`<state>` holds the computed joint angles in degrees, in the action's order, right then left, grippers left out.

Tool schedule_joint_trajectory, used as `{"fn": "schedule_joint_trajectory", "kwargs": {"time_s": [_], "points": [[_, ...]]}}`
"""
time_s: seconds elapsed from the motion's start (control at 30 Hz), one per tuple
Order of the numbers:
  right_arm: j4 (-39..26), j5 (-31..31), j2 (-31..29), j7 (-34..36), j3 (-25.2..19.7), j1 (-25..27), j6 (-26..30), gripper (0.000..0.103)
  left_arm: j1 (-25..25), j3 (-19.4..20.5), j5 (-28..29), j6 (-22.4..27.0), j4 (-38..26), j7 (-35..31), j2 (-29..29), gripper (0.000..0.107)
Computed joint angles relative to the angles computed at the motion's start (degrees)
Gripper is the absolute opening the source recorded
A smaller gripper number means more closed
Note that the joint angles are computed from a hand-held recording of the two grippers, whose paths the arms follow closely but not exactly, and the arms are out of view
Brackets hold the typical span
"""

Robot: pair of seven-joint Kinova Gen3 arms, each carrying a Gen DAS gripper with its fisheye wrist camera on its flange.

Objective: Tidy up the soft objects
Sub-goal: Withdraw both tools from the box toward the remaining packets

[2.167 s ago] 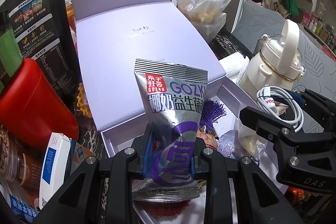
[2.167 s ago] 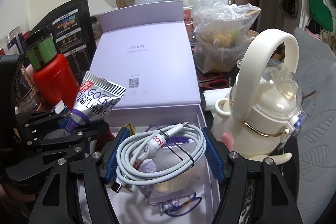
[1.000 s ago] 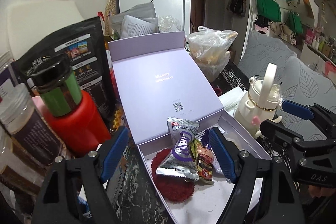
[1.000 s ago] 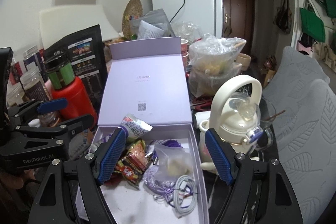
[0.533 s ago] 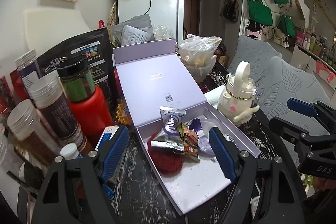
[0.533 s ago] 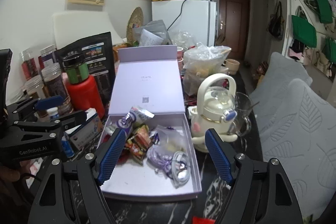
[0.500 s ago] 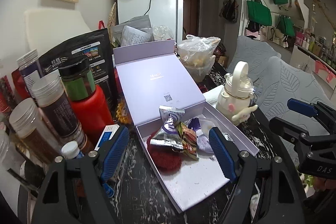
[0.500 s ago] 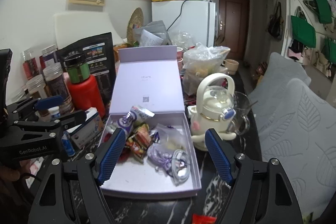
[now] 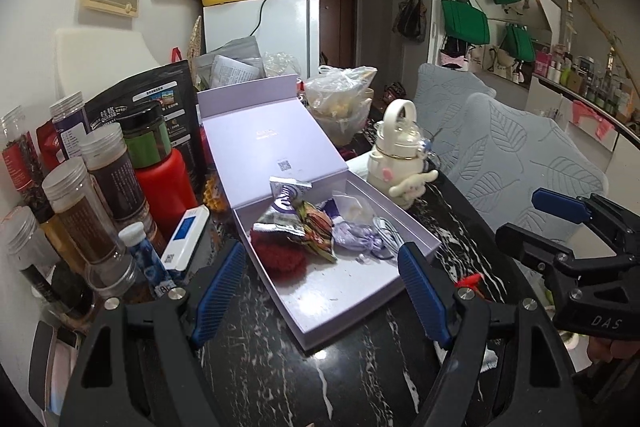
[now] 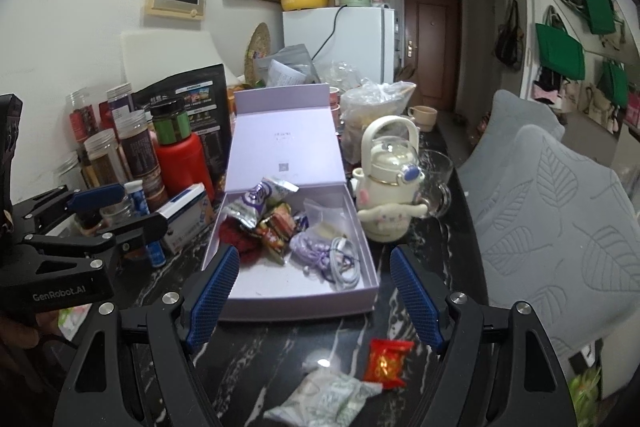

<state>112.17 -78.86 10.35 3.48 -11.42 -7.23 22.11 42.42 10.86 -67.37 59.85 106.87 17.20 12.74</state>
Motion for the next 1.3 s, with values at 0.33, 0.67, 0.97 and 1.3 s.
{"fn": "schedule_joint_trajectory", "kwargs": {"time_s": [0.33,0.67,0.97,1.3], "points": [[5.7,-3.3,-3.0,4.5,2.9,1.0,1.9,0.079,3.8,0.6,-0.5,-0.1,0.1,3.7,1.9,0.079],[9.9,-5.7,-3.0,6.7,5.6,1.3,1.1,0.079,6.0,0.1,-0.7,-3.4,-0.2,4.5,4.8,0.079],[11.5,-4.7,-0.6,6.4,6.0,3.0,-0.9,0.079,6.1,-2.3,2.0,-11.7,-1.3,1.2,7.9,0.079],[10.6,-0.2,4.2,4.0,4.5,7.7,-0.5,0.079,5.8,-6.3,6.2,-21.3,-3.0,-3.6,11.2,0.079]]}}
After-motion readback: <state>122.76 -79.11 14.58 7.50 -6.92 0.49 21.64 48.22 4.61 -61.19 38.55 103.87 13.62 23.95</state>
